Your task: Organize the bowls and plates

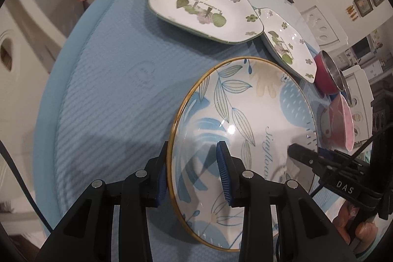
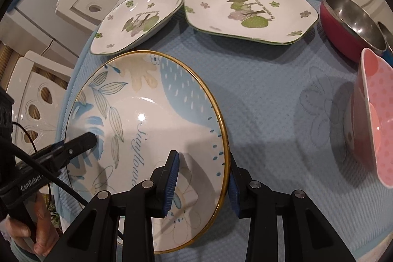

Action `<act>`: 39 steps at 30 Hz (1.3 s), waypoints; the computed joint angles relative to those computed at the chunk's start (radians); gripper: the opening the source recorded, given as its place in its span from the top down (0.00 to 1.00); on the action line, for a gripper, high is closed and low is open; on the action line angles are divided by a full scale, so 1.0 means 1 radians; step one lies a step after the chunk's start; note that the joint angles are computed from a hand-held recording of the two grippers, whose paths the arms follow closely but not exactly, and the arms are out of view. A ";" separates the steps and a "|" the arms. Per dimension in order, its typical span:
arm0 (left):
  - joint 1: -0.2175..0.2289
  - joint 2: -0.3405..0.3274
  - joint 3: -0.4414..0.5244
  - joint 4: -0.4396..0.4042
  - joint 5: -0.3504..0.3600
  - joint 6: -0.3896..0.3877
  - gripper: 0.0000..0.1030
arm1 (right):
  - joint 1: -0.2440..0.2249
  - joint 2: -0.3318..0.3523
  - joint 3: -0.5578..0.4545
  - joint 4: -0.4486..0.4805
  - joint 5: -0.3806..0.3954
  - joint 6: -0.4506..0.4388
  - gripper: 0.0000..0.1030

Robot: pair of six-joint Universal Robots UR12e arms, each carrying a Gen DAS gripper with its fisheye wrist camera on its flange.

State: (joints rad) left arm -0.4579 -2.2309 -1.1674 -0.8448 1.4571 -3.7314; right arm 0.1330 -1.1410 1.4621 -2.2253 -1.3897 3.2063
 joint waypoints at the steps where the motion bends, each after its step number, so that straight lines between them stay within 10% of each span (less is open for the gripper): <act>1: -0.001 0.006 -0.007 -0.003 0.003 -0.007 0.70 | 0.003 -0.003 0.001 0.003 -0.001 -0.001 0.66; 21: -0.009 0.060 -0.095 -0.057 0.000 -0.026 0.70 | 0.033 -0.019 0.028 0.076 -0.026 -0.008 0.66; 39: -0.009 0.089 -0.088 0.021 0.130 0.017 0.67 | 0.033 -0.072 0.051 -0.088 -0.043 -0.061 0.66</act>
